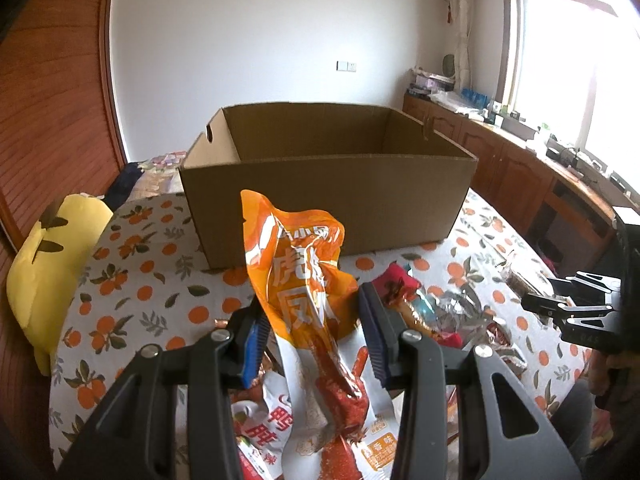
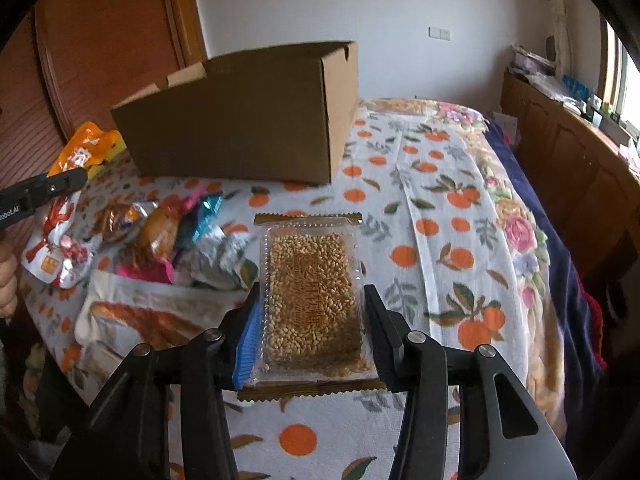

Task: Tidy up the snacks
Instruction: 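Carry both snacks over the cardboard box and open both tools to drop them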

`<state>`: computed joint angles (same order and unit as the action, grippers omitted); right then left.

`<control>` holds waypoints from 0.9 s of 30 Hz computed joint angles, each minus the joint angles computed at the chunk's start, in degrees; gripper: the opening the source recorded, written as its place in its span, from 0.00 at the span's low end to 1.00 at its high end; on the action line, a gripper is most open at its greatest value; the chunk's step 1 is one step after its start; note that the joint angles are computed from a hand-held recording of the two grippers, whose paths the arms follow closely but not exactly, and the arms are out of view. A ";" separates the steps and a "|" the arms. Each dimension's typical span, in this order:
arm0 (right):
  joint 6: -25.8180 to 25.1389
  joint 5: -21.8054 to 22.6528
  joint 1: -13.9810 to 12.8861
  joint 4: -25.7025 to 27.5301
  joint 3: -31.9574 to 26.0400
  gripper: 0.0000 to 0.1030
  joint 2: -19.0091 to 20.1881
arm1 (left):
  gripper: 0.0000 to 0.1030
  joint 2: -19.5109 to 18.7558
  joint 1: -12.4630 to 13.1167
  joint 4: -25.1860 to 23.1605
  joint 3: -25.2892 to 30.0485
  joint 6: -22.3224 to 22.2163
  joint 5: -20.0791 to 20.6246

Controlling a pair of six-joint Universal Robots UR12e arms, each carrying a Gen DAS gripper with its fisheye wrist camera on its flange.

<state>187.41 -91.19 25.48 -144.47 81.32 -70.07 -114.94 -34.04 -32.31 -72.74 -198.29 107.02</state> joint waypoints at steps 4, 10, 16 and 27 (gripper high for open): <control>-1.02 -0.23 0.27 -0.61 -1.44 0.46 0.38 | 0.40 0.13 0.30 1.69 0.16 0.78 -0.03; -2.14 0.13 0.26 -0.89 -4.11 0.46 1.18 | 0.40 -0.48 0.89 3.37 1.81 2.89 -0.39; -3.46 0.12 0.05 -1.17 -8.59 0.46 3.10 | 0.40 -2.15 1.94 4.43 5.32 5.30 -1.41; -6.68 1.78 -0.18 0.66 -21.61 0.46 9.99 | 0.41 -7.81 4.19 4.60 14.91 9.91 -4.70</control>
<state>180.73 -89.41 25.30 -143.81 59.71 -60.08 -122.74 -29.86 -27.71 -57.83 -188.38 102.33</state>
